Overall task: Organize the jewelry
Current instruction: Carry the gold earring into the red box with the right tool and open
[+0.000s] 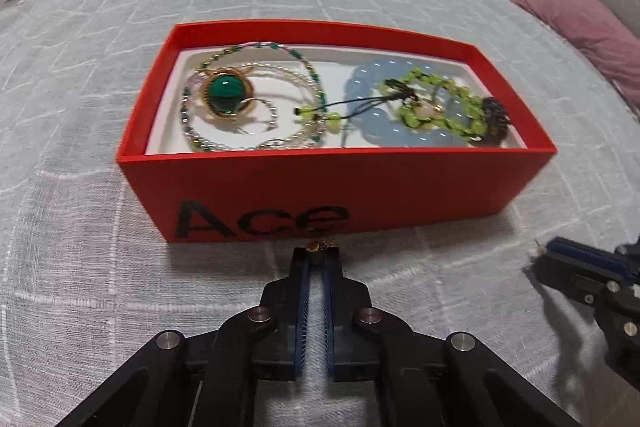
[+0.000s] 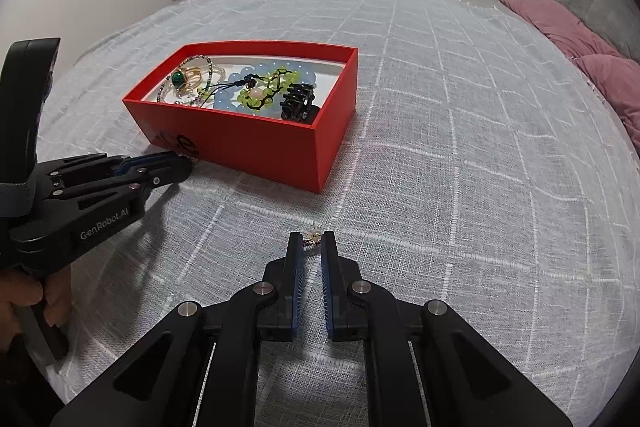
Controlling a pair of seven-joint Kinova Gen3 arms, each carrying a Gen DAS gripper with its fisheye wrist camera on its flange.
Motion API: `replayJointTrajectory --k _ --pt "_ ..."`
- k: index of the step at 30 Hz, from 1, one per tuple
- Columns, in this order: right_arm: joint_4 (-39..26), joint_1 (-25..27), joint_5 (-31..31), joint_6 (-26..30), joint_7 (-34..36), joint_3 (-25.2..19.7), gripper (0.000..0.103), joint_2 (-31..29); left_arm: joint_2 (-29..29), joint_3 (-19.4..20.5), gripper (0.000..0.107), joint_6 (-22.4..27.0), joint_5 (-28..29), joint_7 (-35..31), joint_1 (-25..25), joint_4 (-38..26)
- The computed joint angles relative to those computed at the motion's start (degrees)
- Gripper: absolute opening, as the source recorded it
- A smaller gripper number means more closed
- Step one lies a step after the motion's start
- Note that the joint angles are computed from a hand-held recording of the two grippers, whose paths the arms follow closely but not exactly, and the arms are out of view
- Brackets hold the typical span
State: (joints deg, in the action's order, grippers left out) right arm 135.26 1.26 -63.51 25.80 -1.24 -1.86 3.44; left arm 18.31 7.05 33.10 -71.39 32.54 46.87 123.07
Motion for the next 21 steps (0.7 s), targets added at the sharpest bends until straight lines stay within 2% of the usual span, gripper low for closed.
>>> replayJointTrajectory --k 7,12,21 --pt "0.03 -0.58 -0.35 -0.71 -0.53 -0.41 0.009 -0.13 -1.83 0.38 0.001 -1.8 -0.63 0.25 -0.56 1.52" --pt "-0.35 -0.56 -0.39 0.12 -0.98 -0.11 0.009 -0.31 -3.96 1.47 0.001 -1.2 -0.76 1.5 -0.45 3.06" --pt "-0.85 -1.22 -0.34 2.03 -2.15 0.4 0.009 -1.6 -8.55 5.34 0.001 2.83 -1.46 3.67 -1.26 4.56"
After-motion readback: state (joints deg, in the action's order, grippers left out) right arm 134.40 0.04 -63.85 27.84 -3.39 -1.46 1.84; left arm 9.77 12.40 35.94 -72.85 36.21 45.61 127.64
